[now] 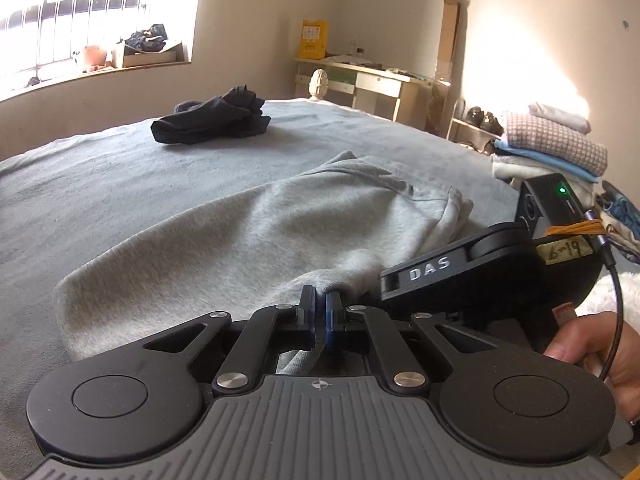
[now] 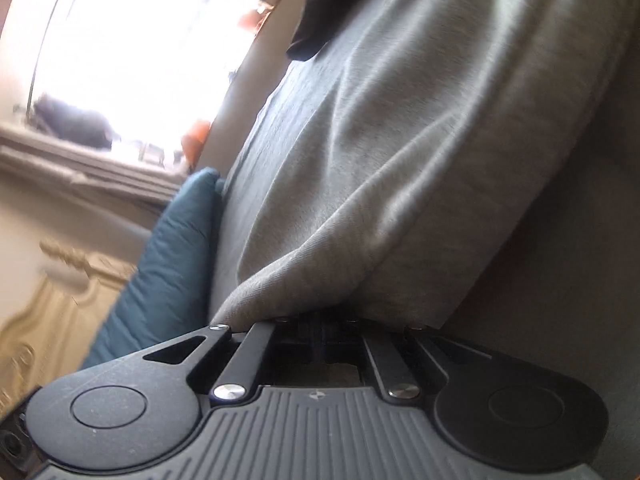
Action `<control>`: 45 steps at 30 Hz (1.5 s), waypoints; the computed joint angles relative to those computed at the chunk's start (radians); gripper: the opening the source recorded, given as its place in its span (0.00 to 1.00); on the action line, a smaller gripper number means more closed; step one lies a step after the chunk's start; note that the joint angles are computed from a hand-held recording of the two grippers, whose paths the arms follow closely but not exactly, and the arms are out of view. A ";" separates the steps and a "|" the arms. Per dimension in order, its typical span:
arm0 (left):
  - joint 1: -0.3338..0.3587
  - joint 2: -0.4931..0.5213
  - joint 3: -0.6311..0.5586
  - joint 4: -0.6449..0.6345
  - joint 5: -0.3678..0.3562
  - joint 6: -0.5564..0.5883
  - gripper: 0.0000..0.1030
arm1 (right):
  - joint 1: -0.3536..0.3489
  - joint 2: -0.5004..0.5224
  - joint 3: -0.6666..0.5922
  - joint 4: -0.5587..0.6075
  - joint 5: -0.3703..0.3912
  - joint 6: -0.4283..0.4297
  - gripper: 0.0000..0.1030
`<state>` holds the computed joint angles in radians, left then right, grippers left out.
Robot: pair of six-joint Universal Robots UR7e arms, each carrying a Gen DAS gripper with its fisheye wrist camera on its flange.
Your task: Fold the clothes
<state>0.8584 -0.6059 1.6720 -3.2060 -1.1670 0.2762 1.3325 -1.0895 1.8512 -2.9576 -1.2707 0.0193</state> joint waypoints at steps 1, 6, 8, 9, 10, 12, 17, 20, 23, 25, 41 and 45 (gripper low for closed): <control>0.002 0.000 0.000 -0.003 -0.002 -0.001 0.02 | -0.002 -0.015 0.010 0.007 0.007 0.006 0.04; 0.015 -0.001 -0.009 0.002 -0.020 -0.013 0.02 | -0.023 -0.121 0.095 -0.017 0.057 0.006 0.05; 0.023 -0.005 -0.019 0.029 -0.041 -0.025 0.02 | -0.017 -0.151 0.115 -0.017 0.008 -0.008 0.05; 0.027 -0.007 -0.025 0.043 -0.050 -0.026 0.02 | -0.010 -0.157 0.118 -0.009 -0.018 -0.035 0.05; 0.030 -0.010 -0.029 0.054 -0.060 -0.024 0.02 | -0.002 -0.153 0.109 0.019 -0.048 -0.063 0.05; 0.036 -0.015 -0.038 0.075 -0.075 -0.023 0.02 | 0.017 -0.137 0.091 0.065 -0.111 -0.096 0.05; 0.042 -0.023 -0.050 0.101 -0.088 -0.027 0.02 | 0.029 -0.084 0.071 0.088 -0.173 -0.071 0.05; 0.044 -0.025 -0.051 0.105 -0.093 -0.035 0.02 | 0.029 -0.073 0.070 0.085 -0.172 -0.088 0.05; 0.046 -0.026 -0.050 0.108 -0.099 -0.041 0.02 | 0.015 -0.073 0.078 0.046 -0.110 -0.076 0.05; 0.047 -0.029 -0.046 0.106 -0.105 -0.046 0.02 | 0.011 -0.071 0.080 0.022 -0.068 -0.084 0.05; 0.057 -0.033 -0.050 0.109 -0.129 -0.079 0.02 | -0.006 -0.060 0.062 0.013 0.002 -0.118 0.05; 0.054 -0.036 -0.043 0.096 -0.133 -0.085 0.02 | 0.002 -0.008 0.021 -0.012 0.002 -0.092 0.05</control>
